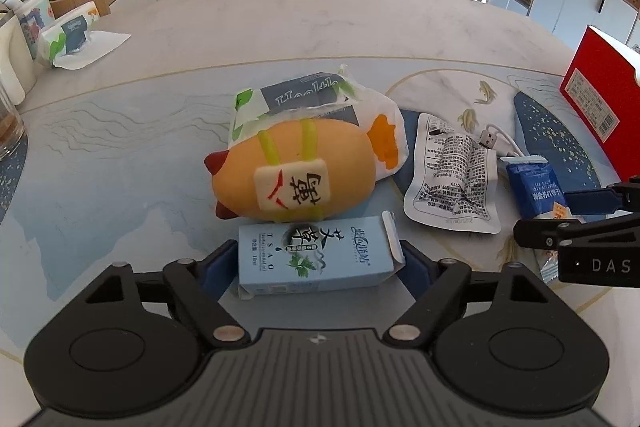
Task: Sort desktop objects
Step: 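Grasp the milk carton with left tool while right tool grasps blue biscuit packet, then carry milk carton with left tool while right tool carries biscuit packet to box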
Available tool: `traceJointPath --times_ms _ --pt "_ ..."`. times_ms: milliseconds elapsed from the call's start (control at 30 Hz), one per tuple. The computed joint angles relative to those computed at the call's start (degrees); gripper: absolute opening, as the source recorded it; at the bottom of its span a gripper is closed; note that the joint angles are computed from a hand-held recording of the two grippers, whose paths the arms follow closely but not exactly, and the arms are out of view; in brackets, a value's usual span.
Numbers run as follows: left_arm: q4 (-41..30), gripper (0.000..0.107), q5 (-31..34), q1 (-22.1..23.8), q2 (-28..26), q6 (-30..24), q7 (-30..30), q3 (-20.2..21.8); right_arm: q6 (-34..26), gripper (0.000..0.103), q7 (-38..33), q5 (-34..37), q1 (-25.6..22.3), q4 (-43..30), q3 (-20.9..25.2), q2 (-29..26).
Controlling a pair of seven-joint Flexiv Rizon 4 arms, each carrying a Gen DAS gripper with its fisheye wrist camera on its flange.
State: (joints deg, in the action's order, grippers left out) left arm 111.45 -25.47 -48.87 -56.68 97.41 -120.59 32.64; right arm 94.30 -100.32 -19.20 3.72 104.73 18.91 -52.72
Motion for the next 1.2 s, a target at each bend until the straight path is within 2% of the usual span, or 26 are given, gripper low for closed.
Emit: traceJointPath --times_ms 67,167,233,667,900,1133,1200 --pt "0.2 0.078 -0.1 -0.3 -0.1 0.2 -0.3 0.3 0.2 0.054 -0.1 0.0 0.0 0.1 0.0 0.1" --pt "0.5 0.074 -0.2 -0.1 0.0 0.8 -0.2 0.0 0.4 0.041 0.0 0.1 -0.2 0.3 0.2 0.2" --pt "0.7 0.074 -0.3 0.0 0.2 1.3 0.1 -0.4 0.1 0.038 0.3 0.3 -0.3 0.4 0.3 0.4" --pt "3.1 0.073 -4.3 0.3 1.7 5.2 5.0 -4.4 -0.2 0.036 0.0 0.5 -2.2 2.7 1.1 1.7" --pt "5.3 0.073 -5.3 1.6 4.0 7.6 9.0 -8.9 -1.7 0.036 -1.9 1.0 -6.7 4.9 4.8 2.8" --pt "6.6 0.072 -5.4 4.8 6.9 9.7 14.0 -14.8 -3.5 0.036 -4.8 2.3 -11.2 7.0 8.6 4.3" --pt "6.9 0.072 -5.4 6.1 7.7 10.0 15.0 -16.6 -4.9 0.036 -6.3 2.9 -13.7 7.1 11.0 4.5"
